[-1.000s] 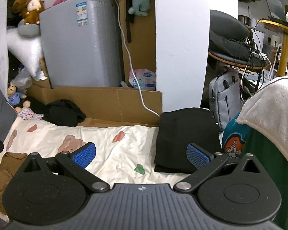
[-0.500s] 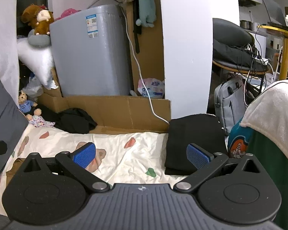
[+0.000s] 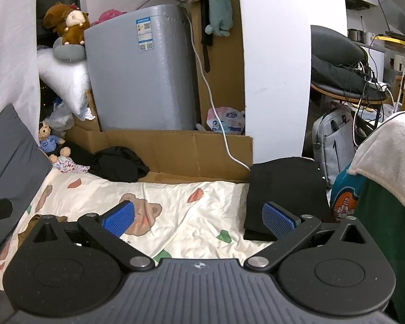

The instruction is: Fold clothes

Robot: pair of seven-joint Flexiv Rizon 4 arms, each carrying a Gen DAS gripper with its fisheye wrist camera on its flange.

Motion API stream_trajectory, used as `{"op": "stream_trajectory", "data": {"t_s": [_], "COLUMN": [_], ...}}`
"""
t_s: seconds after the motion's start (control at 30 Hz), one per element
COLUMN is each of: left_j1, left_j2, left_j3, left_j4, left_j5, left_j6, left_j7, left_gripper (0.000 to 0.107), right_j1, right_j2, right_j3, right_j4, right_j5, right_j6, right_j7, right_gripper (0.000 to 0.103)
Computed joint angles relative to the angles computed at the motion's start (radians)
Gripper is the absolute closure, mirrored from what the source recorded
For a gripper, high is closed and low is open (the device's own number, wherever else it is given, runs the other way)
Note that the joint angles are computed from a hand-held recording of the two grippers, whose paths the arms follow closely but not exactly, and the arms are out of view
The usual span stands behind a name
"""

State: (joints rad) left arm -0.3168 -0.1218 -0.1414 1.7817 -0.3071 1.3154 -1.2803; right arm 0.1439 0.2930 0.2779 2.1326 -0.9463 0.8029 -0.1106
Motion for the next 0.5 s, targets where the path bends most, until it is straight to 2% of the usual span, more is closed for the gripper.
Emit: {"op": "stream_trajectory", "data": {"t_s": [0.1,0.37,0.5], "left_j1": [-0.004,0.013,0.021], "left_j2": [0.003,0.017,0.025], "left_j3": [0.022,0.022,0.039], "left_j4": [-0.002,0.031,0.043], "left_j5": [0.058,0.053,0.086], "left_j6": [-0.015,-0.009,-0.017], "left_j7": [-0.068,-0.065,-0.106], "left_gripper": [0.004,0.004,0.004], "right_j1": [0.010,0.027,0.036], "right_j2": [-0.008,-0.029,-0.034], "right_j3": [0.004,0.006,0.007], "right_j4": [-0.001,0.002,0.002], "right_j5": [0.008,-0.014,-0.016], "right_j6": [0.006,0.020,0.020], "right_j7": [-0.010,0.001,0.005], "right_gripper": [0.000,0.000,0.000]}}
